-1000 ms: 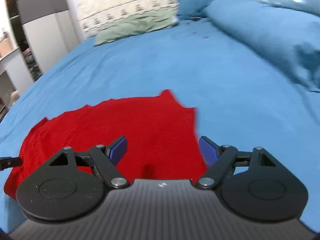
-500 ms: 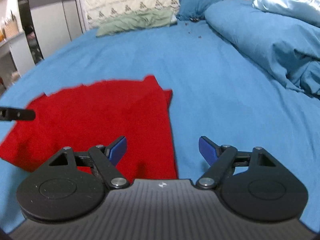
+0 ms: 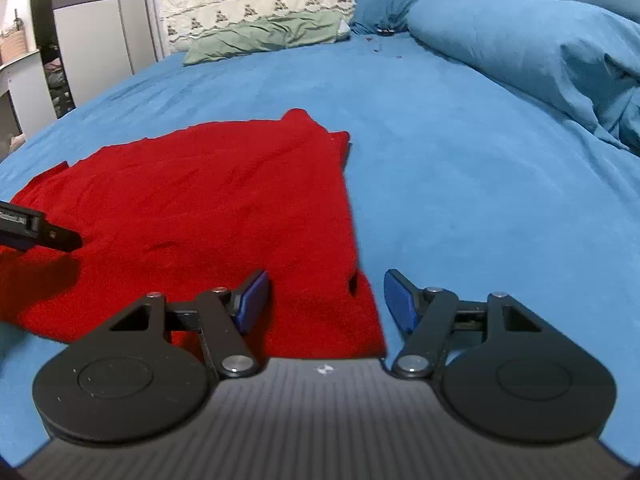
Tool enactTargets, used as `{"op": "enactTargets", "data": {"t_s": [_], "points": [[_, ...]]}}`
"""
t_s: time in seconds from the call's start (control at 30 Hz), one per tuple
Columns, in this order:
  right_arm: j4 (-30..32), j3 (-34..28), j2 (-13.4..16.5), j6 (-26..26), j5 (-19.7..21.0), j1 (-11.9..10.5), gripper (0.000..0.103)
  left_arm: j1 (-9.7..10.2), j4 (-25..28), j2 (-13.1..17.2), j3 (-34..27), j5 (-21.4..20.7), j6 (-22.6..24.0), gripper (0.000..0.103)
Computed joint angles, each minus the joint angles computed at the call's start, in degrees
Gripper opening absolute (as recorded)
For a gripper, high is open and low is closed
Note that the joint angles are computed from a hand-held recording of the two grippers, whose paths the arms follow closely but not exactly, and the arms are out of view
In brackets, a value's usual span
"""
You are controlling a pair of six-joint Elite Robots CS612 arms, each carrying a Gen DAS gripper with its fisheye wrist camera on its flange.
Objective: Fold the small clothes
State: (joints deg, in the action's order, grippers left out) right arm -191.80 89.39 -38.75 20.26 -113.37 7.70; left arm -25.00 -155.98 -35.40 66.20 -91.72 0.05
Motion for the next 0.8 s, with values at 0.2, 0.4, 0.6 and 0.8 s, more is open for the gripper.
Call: {"op": "enactTargets", "data": {"t_s": [0.2, 0.4, 0.6, 0.8], "points": [[3.0, -0.3, -0.9, 0.0, 4.2, -0.5, 0.029, 0.14, 3.5, 0.4, -1.7, -0.6, -1.0, 0.103], [5.7, 0.5, -4.8, 14.8, 10.4, -1.9, 0.022, 1.35, 5.5, -0.6, -2.1, -3.6, 0.9, 0.103], [2.6, -7.2, -4.9, 9.4, 19.5, -0.3, 0.022, 4.53, -1.7, -4.4, 3.4, -4.6, 5.3, 0.103], [15.3, -25.4, 3.0, -2.9, 36.7, 3.0, 0.022, 8.54, -6.1, -7.3, 10.0, -6.0, 4.7, 0.103]]}}
